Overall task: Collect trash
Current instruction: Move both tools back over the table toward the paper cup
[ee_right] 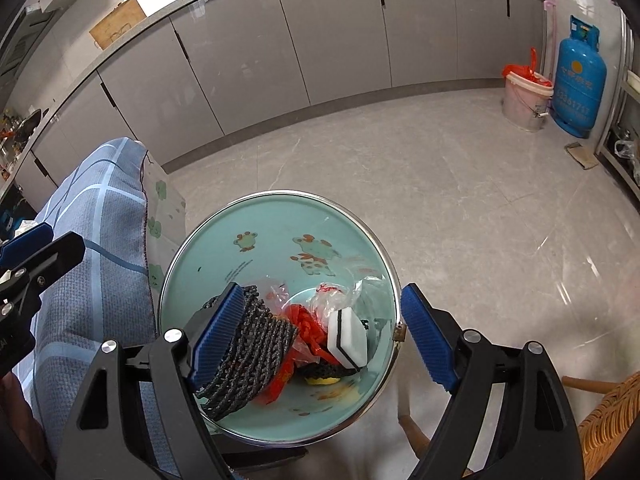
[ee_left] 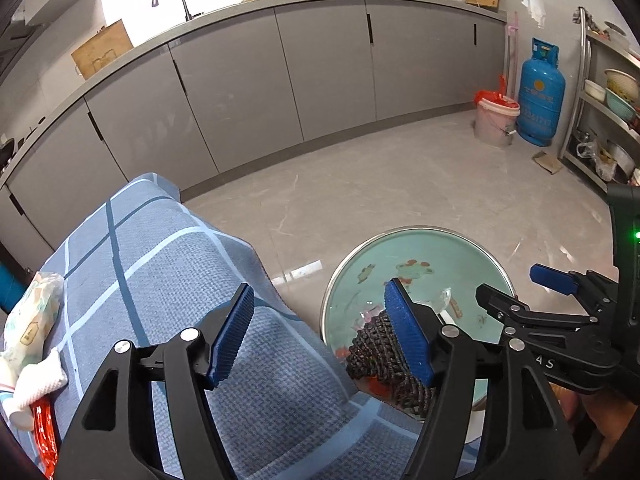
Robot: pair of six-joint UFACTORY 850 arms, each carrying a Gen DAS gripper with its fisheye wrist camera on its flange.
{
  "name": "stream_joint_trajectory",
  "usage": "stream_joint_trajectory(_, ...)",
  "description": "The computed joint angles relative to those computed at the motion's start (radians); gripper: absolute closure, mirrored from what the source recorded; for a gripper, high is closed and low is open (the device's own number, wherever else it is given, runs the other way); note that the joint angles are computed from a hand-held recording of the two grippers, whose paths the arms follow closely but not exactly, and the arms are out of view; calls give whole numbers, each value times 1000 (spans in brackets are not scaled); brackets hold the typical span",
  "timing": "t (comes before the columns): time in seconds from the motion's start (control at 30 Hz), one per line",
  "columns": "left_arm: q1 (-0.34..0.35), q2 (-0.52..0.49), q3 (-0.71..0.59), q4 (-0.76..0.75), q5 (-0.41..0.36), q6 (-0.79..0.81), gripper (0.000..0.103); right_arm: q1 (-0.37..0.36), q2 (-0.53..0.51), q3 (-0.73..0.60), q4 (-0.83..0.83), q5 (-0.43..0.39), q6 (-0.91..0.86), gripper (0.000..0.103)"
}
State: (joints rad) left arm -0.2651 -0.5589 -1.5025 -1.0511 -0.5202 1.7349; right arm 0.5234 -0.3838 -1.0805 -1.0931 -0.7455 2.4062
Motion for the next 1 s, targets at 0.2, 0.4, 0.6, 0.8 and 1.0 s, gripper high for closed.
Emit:
stream_joint_trajectory(0.2, 17, -4, -16, -3, 4, -19, 32, 12, -7, -25, -2, -14, -12, 19)
stream_joint_trajectory(0.4, 45, -10, -49, -4, -2, -51, 27, 12, -24, -77, 2, -24, -67, 19)
stream_joint_trajectory(0.6, 71, -11, -66, -16, -8, -55, 27, 18, -49, -138, 12, -41, -130, 19)
stream_joint_trajectory(0.8, 113, -6, -86, -39, -15, -49, 17, 29, -72, -206, 13, -60, -185, 18)
stream_joint_trajectory(1.0, 192, -25, -152, -53, -11, -70, 12, 43, -124, -324, -8, -72, -260, 16)
